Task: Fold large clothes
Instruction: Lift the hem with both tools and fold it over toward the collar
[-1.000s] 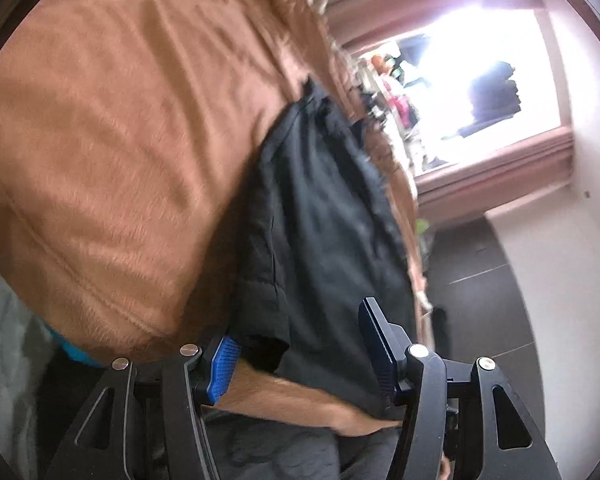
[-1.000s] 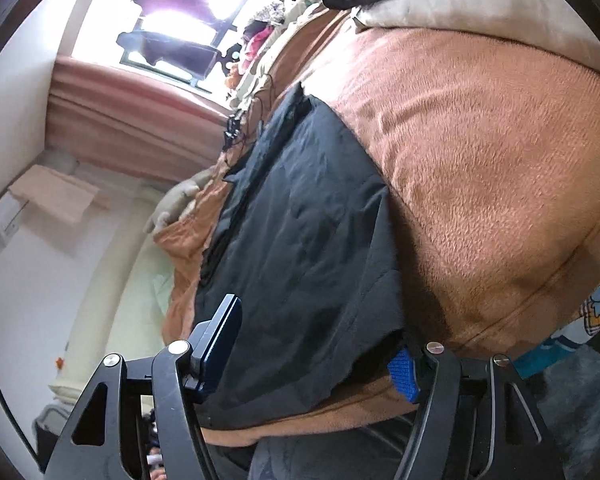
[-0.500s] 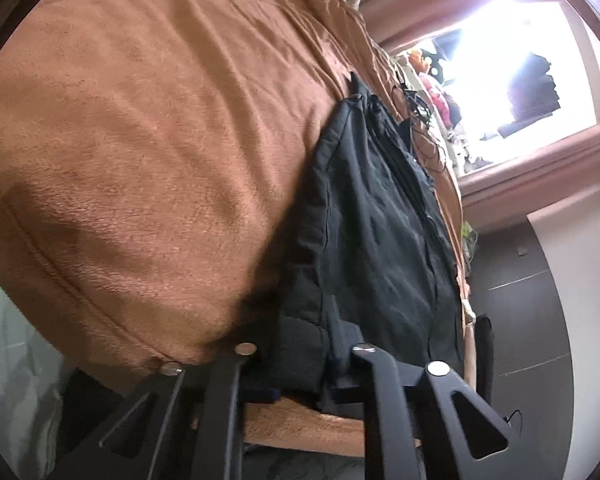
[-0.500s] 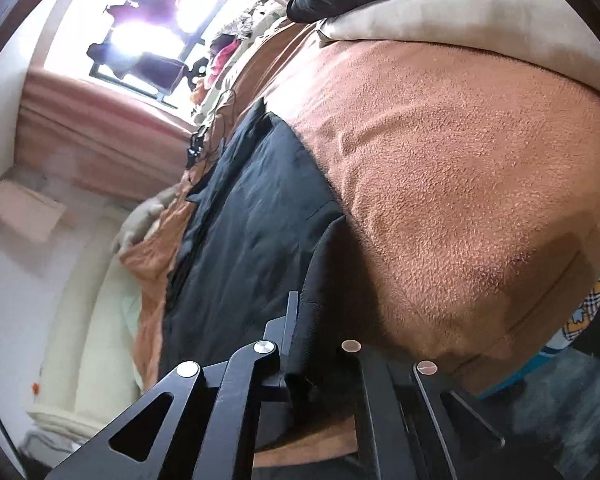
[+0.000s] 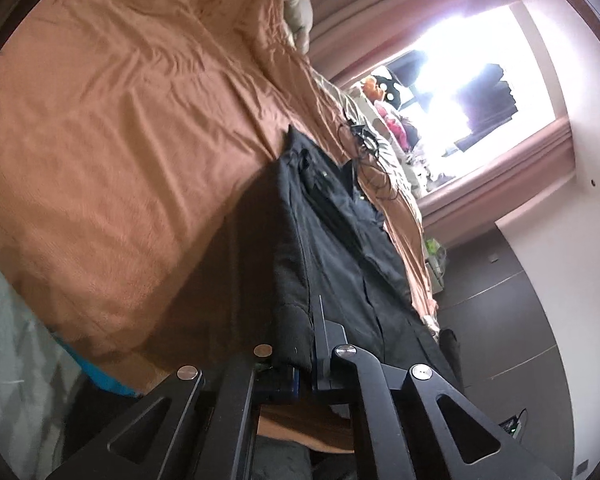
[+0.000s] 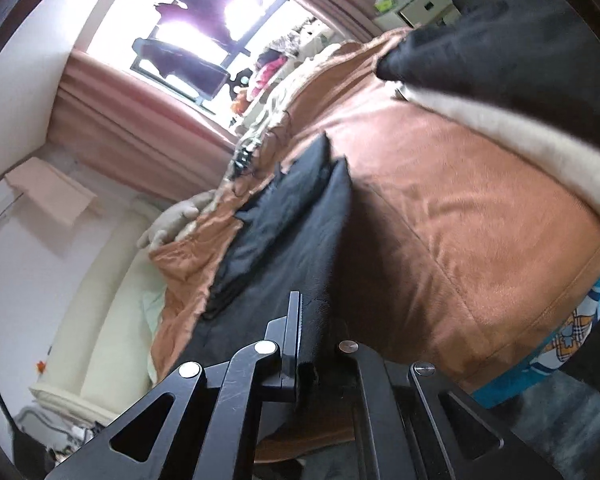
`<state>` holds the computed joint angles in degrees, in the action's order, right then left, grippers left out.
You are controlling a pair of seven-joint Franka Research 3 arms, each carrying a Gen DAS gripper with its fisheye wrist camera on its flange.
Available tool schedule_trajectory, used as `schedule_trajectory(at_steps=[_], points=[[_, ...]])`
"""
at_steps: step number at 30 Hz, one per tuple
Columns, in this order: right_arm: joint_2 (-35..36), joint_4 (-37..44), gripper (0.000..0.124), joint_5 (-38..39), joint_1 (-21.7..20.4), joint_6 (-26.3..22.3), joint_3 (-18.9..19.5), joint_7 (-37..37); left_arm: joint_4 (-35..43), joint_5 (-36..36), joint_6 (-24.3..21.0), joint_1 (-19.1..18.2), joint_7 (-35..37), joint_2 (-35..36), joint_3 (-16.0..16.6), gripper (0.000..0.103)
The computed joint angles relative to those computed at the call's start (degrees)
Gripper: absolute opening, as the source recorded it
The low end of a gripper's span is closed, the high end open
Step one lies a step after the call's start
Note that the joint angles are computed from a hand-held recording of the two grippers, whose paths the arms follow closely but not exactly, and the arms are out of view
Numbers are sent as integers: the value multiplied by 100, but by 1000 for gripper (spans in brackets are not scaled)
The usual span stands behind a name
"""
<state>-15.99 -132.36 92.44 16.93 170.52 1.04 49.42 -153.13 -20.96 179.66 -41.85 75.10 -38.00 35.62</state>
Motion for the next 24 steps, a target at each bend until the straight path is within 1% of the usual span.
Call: schedule_trajectory(at_steps=[2, 6, 9, 11, 14, 18, 21, 24], points=[[-247, -93, 4, -260, 24, 64, 61, 267, -75, 45, -142, 383, -143, -170, -366, 2], [-671, -290, 4, -916, 171, 120, 54, 914, -153, 90, -337, 951, -405, -531, -957, 2], [-1008, -412, 4, -1249, 356, 164, 9, 1161, -221, 197, -541, 1401, -613, -849, -1407, 2], [-1266, -487, 4, -1367, 511, 202, -44, 1196, -278, 282, -672, 1680, -746, -1159, -1680, 2], [-1628, -638, 4, -1705, 637, 285, -41, 1446, -392, 384, -810, 1995, -989, -1656, -1993, 2], [-2143, -848, 4, -2069, 805, 370, -41, 1817, -438, 579, -1004, 2341, -1313, -2150, -2297, 2], [-2533, -1037, 4, -2352, 926, 413, -40, 2095, -479, 716, -1214, 2526, -1548, -2557, -2445, 2], [-2895, -1241, 4, -2644, 971, 487, 42, 2390, -561, 835, -1442, 2684, -1778, -2974, -2579, 2]])
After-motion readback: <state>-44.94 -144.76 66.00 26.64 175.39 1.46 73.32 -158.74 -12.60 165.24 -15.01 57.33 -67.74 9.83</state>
